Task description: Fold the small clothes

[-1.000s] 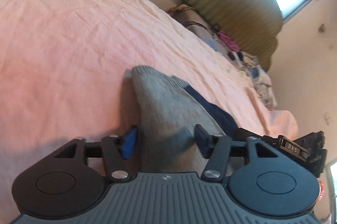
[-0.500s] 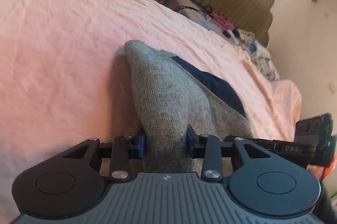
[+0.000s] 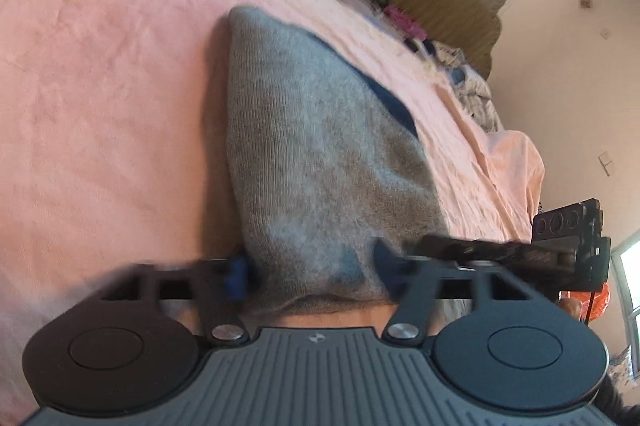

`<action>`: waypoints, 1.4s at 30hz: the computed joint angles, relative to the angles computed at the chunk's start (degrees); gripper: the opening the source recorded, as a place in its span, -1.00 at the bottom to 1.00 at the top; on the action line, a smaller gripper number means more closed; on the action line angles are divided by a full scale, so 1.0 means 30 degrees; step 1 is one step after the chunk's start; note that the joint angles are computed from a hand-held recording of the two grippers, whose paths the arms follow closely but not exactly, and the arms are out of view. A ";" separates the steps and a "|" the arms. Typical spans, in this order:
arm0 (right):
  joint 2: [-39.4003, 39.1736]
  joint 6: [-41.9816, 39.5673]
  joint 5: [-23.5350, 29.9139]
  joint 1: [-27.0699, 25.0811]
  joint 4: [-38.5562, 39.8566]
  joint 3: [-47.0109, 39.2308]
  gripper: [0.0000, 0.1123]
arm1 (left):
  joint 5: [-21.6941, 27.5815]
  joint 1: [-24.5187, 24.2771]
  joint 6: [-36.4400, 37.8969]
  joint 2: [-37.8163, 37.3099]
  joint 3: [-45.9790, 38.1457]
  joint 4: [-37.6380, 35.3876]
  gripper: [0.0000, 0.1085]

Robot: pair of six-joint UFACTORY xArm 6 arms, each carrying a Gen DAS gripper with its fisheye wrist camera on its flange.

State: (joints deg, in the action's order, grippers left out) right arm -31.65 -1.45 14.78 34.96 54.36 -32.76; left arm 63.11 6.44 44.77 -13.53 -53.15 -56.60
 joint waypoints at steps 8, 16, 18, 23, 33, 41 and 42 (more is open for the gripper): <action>-0.1210 0.2561 0.3731 -0.1962 -0.6013 -0.0415 -0.67 | -0.0646 -0.0303 0.1136 -0.1425 0.1232 0.1311 -0.62; -0.5028 0.6196 0.0147 -0.1120 -0.6560 0.2813 0.03 | -0.8958 -0.2556 0.8633 -0.9557 0.7822 0.1820 -0.03; -0.5591 0.5918 -0.0303 -0.0451 -0.6105 0.3086 0.03 | -1.0355 -0.3362 0.8312 -0.9911 0.8544 0.2825 -0.03; -0.3612 0.7849 0.1143 0.0220 -1.1685 0.1562 -0.20 | -1.3165 -0.4852 0.7745 -0.9548 0.9230 0.2410 -0.03; -0.2744 0.7979 0.2827 -0.0273 -1.3302 0.0737 -0.84 | -1.2679 -0.3814 0.6764 -0.8454 0.8699 0.2773 -0.91; -0.2183 0.4142 0.2089 -0.1070 -0.8636 0.0120 -0.23 | -1.4752 -0.4905 0.7772 -0.9056 0.9722 0.2305 -0.91; -0.1955 0.3755 0.1060 -0.1331 -0.8085 -0.0168 0.02 | -1.4666 -0.4859 0.7700 -0.9029 0.9679 0.2289 -0.91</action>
State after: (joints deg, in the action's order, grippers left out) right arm -37.51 9.81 17.96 30.96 30.11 -33.26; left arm 19.12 -8.14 67.87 -40.62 -24.11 -49.73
